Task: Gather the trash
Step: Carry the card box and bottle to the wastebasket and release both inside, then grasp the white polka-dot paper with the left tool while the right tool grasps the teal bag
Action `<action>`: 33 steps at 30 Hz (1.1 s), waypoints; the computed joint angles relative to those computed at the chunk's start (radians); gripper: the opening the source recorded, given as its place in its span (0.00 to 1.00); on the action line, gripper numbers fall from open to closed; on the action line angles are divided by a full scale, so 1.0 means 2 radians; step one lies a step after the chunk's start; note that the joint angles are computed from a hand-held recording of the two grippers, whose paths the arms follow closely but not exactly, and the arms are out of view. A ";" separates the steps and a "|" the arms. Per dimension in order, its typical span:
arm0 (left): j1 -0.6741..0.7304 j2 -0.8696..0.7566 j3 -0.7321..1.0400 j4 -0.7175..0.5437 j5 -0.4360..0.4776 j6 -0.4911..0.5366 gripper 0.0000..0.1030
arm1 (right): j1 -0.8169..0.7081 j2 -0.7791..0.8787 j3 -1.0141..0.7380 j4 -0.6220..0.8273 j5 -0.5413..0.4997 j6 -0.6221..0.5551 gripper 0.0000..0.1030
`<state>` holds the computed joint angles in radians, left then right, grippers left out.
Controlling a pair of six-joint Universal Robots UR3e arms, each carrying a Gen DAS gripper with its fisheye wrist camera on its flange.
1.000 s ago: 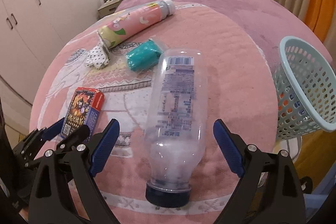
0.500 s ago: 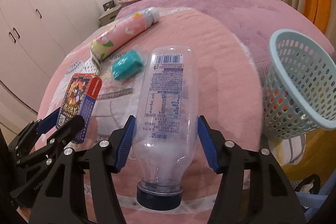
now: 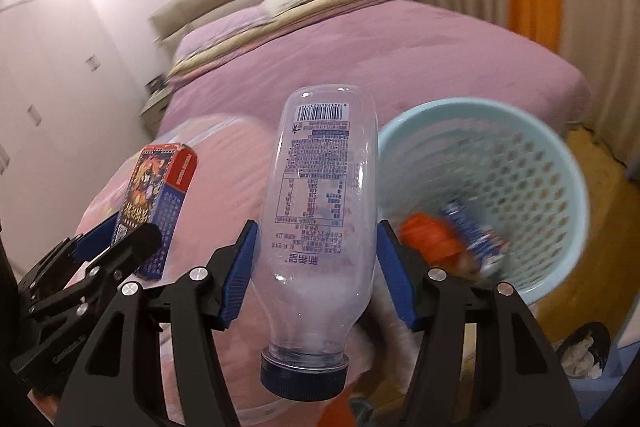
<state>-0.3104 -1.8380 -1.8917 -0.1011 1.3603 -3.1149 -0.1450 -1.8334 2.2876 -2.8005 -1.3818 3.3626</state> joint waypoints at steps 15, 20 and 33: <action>-0.091 -0.287 0.408 -0.176 -0.013 -0.023 0.63 | -0.229 0.061 0.013 0.022 0.040 -0.066 0.56; -0.076 -0.251 0.342 -0.142 -0.030 -0.024 0.64 | -0.266 0.028 0.046 0.028 0.067 -0.080 0.56; 0.029 -0.060 0.066 -0.010 -0.062 -0.028 0.64 | -0.120 -0.003 0.021 0.003 0.020 -0.040 0.56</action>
